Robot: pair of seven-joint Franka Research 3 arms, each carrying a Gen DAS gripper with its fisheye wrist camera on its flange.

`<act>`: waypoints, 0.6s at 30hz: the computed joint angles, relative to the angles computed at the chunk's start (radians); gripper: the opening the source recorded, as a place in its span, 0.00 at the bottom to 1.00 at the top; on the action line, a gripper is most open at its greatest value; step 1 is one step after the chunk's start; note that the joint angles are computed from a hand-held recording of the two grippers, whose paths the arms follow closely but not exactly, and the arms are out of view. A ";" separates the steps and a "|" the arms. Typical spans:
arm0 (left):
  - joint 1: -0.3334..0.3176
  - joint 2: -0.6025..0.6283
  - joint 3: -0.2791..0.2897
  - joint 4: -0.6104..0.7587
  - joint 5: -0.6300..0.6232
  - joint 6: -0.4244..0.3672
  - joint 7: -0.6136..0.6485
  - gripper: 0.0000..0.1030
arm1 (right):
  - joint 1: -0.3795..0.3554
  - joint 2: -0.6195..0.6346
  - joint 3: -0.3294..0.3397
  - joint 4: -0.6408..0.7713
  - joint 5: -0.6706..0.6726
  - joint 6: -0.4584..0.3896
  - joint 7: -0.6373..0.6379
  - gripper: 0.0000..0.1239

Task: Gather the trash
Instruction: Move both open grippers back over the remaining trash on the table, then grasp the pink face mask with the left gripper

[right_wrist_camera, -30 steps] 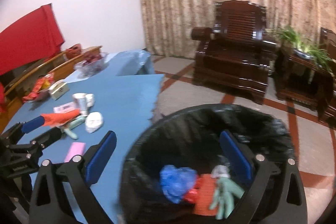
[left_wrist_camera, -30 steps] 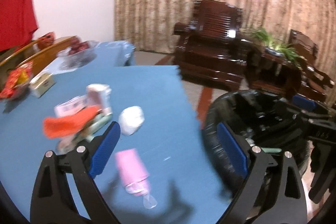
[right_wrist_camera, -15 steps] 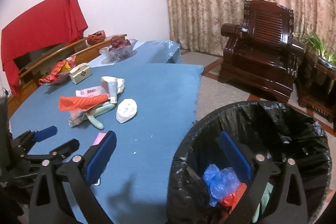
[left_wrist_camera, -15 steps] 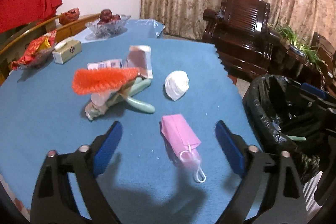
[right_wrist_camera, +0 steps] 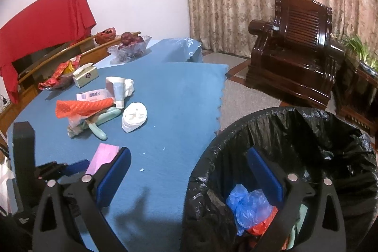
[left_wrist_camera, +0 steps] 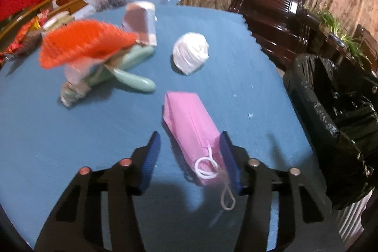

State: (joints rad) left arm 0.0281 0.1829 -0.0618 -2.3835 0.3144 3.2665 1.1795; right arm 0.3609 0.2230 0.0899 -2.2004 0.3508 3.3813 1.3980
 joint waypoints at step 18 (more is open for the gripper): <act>-0.246 -0.078 0.259 -0.048 -0.171 0.067 0.142 0.08 | 0.019 0.039 0.013 0.090 -0.030 -0.022 -0.012 0.78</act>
State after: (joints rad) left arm -0.2183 0.1049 0.1975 -2.4312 0.1432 3.3337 1.3219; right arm 0.3803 0.2620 0.1028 -2.1108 0.3208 3.3593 1.3855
